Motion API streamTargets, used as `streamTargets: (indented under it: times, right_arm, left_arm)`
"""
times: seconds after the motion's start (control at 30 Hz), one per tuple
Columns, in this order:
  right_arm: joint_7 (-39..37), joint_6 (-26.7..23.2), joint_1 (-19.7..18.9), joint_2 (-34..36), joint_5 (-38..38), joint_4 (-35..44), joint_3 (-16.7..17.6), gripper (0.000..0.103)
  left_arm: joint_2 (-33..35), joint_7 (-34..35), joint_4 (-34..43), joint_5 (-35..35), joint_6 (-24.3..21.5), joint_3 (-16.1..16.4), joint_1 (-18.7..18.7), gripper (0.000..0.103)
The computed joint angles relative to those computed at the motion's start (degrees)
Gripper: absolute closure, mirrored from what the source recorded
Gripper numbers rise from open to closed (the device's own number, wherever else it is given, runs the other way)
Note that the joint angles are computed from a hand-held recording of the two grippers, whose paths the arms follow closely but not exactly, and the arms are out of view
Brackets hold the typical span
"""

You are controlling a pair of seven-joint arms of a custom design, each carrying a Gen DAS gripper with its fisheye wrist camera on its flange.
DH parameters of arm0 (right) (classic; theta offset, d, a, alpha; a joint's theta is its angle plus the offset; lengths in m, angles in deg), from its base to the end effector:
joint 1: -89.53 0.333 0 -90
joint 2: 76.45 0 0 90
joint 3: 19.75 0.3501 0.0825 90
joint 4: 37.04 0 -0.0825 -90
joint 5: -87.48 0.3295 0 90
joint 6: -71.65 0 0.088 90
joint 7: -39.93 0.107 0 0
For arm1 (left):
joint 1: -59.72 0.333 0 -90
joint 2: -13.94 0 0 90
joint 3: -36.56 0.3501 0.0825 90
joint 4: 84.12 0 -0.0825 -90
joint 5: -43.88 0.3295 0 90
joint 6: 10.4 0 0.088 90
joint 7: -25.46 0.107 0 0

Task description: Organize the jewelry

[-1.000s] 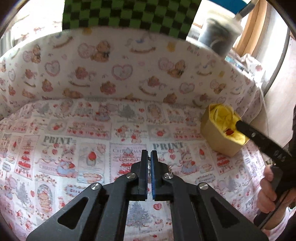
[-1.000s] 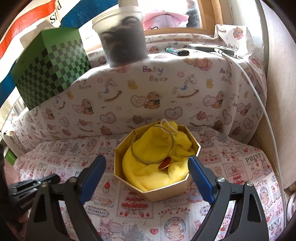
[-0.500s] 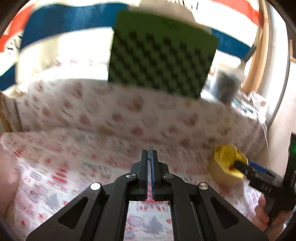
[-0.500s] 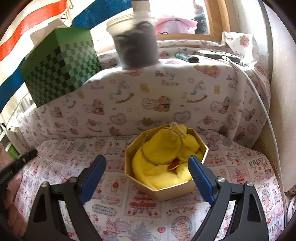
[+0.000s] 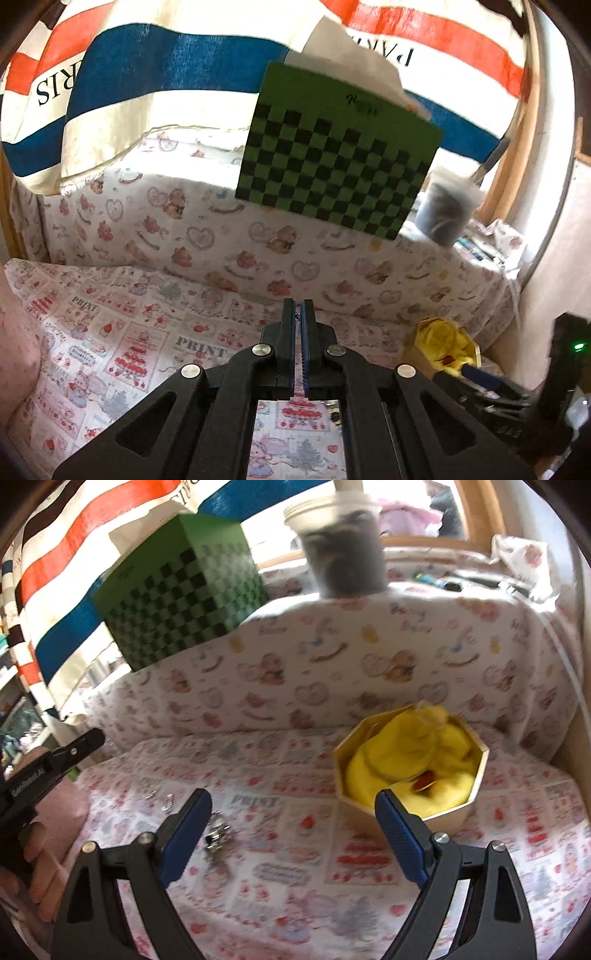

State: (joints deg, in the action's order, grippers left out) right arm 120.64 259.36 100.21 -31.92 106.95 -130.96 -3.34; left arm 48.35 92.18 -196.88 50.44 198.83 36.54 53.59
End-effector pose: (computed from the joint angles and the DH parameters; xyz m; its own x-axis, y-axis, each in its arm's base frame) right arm 0.6772 0.2434 0.3339 0.2272 -0.9272 -0.2978 -0.7019 0.0560 -0.7100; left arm 0.6436 -0.0841 0.3702 -0.0074 -0.9566 0.2912 -0.4935 -0.2498 -0.8331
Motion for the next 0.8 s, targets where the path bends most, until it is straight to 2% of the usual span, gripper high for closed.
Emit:
streamTargets:
  times: [0.07,0.2,0.23,0.3,0.33,0.4,0.43,0.47,0.5,0.57,0.6,0.77,0.8]
  right_arm:
    - [-0.13,-0.42,0.14,0.45,-0.27,0.53,-0.08,0.014]
    - [-0.31,-3.15,0.89,1.37,-0.21,2.34,-0.98,0.017]
    - [-0.85,-4.63,0.43,1.62,-0.38,2.94,-0.31,0.023]
    - [-0.88,-8.27,1.10,1.78,0.08,4.37,-1.14,0.033]
    - [-0.36,-11.29,1.94,1.69,0.43,5.37,-2.29,0.046]
    - [-1.85,-17.13,1.23,2.62,1.41,8.44,-0.77,0.066]
    - [-1.54,-19.41,2.43,3.05,1.60,10.07,-2.00,0.069]
    - [0.73,-21.67,5.08,3.60,0.67,12.08,-5.22,0.075]
    - [2.55,-23.48,7.70,4.42,0.00,14.28,-8.30,0.078]
    - [5.15,-26.20,10.84,6.14,-1.95,17.93,-11.84,0.081]
    - [6.38,-27.46,11.84,7.08,-2.77,19.78,-12.93,0.082]
    - [10.56,-33.89,12.77,10.53,-4.32,26.98,-13.79,0.084]
    - [11.47,-34.29,13.13,10.84,-4.83,27.52,-14.24,0.085]
  left_arm:
    - [-0.34,0.05,-1.08,0.66,2.88,-0.44,0.50,0.101]
    - [-1.02,3.60,-2.03,-4.84,3.94,2.69,-3.49,0.101]
    - [-0.97,4.68,-1.79,-6.61,3.14,3.58,-4.66,0.101]
    - [-0.45,8.80,-1.18,-13.97,1.88,8.43,-10.27,0.101]
    - [0.02,10.95,-0.67,-17.27,1.26,10.61,-12.73,0.101]
    - [0.55,13.26,0.16,-20.68,-0.07,12.14,-14.41,0.101]
    - [0.70,13.74,0.43,-21.60,-0.53,12.28,-14.49,0.101]
    - [0.78,13.68,0.59,-21.65,-0.69,11.69,-13.74,0.101]
    - [0.84,13.52,0.71,-21.63,-0.87,11.18,-13.06,0.101]
    - [1.08,13.00,1.21,-22.21,-1.75,10.93,-12.35,0.101]
    - [1.09,12.54,1.31,-22.13,-2.14,10.64,-11.79,0.101]
    - [0.76,8.80,1.62,-16.44,-3.92,6.22,-6.33,0.101]
    - [0.79,8.24,1.64,-16.24,-4.03,6.56,-6.63,0.101]
